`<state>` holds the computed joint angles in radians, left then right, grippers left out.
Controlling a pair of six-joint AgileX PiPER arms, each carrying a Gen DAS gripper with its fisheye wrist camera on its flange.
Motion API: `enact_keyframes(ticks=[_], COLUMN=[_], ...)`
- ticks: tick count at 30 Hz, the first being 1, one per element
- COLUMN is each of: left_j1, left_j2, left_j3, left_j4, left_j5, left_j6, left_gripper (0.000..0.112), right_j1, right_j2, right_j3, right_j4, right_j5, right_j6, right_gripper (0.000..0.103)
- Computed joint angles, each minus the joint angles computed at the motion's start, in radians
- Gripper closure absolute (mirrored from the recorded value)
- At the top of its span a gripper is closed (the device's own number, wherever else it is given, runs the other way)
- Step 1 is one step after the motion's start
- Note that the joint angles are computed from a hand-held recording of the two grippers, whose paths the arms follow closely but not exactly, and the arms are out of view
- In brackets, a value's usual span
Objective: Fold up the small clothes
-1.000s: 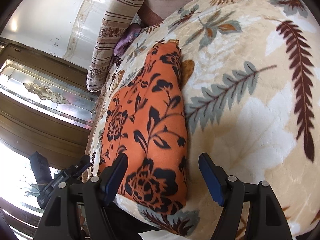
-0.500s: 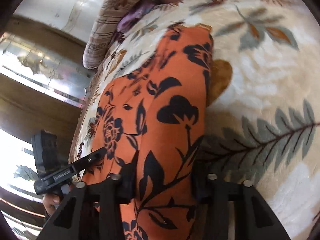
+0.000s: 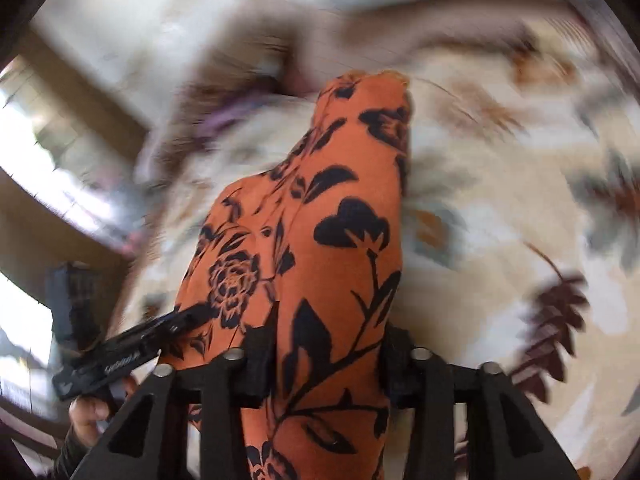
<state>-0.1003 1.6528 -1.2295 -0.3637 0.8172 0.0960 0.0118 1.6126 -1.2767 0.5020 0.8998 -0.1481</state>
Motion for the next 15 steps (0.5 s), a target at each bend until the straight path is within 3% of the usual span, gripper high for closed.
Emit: enact_keyframes(ticks=[1, 2, 5, 8, 11, 15], left_j1=[0.006, 0.007, 0.025, 0.036, 0.005, -0.052], left_j2=[-0.014, -0.05, -0.197, -0.264, -0.241, -0.217], left_j3=[0.01, 0.044, 0.116, 0.148, 0.172, 0.187], left_j4=[-0.002, 0.0, 0.077, 0.116, 0.154, 0.294], left_j5=[-0.005, -0.041, -0.067, -0.075, -0.061, -0.011], left_j6=[-0.008, -0.013, -0.067, -0.09, -0.103, -0.25], left_gripper=[0.071, 0.068, 0.064, 0.061, 0.06, 0.057], right_j1=[-0.008, -0.014, -0.002, 0.029, 0.076, 0.046], right_j2=[-0.006, -0.051, -0.177, -0.268, -0.241, -0.102], right_j3=[0.029, 0.076, 0.166, 0.181, 0.174, 0.217], right_j4=[-0.052, -0.063, -0.083, 0.042, 0.172, 0.298], right_j5=[-0.015, -0.042, -0.121, -0.145, -0.144, -0.109], right_j6=[0.039, 0.061, 0.051, -0.03, -0.123, -0.128], right_gripper=[0.039, 0.031, 0.031, 0.027, 0.018, 0.018])
